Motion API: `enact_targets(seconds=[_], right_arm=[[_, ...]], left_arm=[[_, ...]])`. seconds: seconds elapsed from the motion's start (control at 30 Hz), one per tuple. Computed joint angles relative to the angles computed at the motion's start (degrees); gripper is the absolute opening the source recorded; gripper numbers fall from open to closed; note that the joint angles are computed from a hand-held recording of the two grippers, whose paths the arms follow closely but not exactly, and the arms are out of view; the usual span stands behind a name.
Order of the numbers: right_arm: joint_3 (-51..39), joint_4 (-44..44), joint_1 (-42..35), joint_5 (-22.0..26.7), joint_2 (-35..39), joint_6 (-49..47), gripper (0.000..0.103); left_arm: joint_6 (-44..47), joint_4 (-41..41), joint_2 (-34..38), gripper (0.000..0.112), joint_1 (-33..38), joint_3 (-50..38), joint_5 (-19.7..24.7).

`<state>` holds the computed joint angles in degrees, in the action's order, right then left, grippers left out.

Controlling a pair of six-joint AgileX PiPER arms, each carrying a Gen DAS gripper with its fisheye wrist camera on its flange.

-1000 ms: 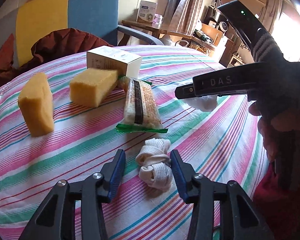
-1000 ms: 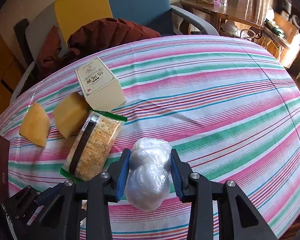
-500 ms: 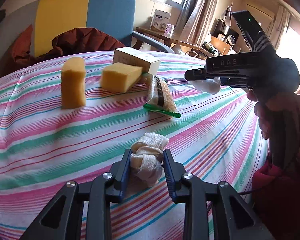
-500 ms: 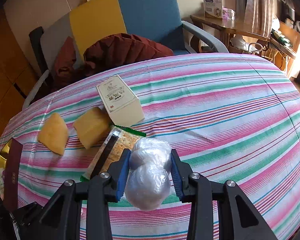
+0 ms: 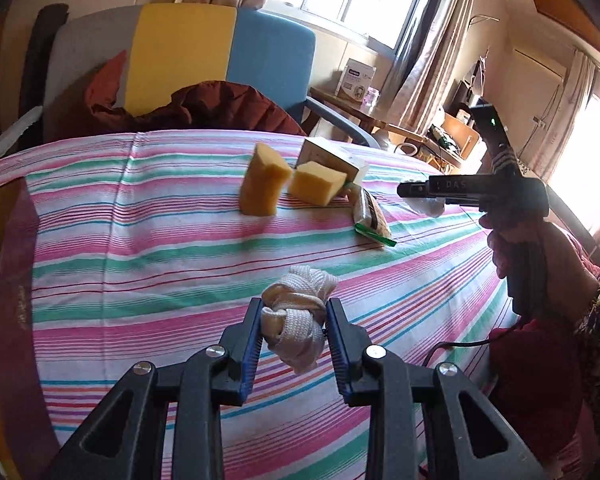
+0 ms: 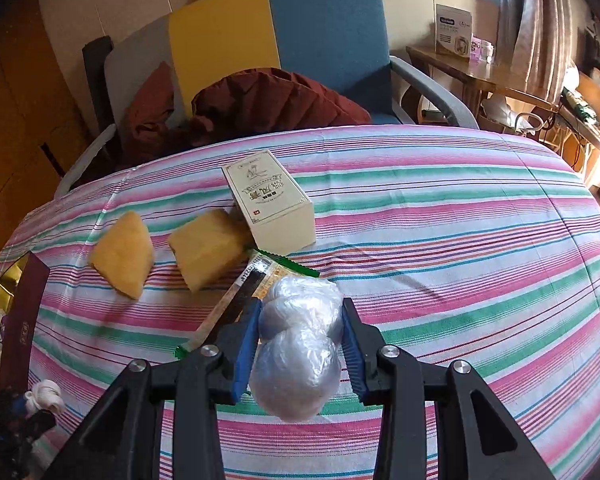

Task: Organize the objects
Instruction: 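Carry the bag and cloth bundle over the gold tray and open both tools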

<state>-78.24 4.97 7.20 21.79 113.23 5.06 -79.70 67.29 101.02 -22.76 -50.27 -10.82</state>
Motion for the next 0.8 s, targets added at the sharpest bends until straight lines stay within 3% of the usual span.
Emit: enact_targets(seconds=[0.43,0.6,0.8], right_arm=[[2.68,-0.98,2.59,-4.27,-2.30,-0.83,0.039],[4.82,-1.01,4.48,-7.29,-4.63,-1.17,0.039],[6.96,6.93,10.38,-7.95,-7.69,-5.07,0.039]], left_arm=[[-7.24,7.56,-14.19,0.030,17.67,10.83,-3.82],[-11.06,12.17,-15.29,0.030,24.55,12.89,-5.22],[-17.74,20.74,-13.09,0.030,30.65,12.93,-7.74]])
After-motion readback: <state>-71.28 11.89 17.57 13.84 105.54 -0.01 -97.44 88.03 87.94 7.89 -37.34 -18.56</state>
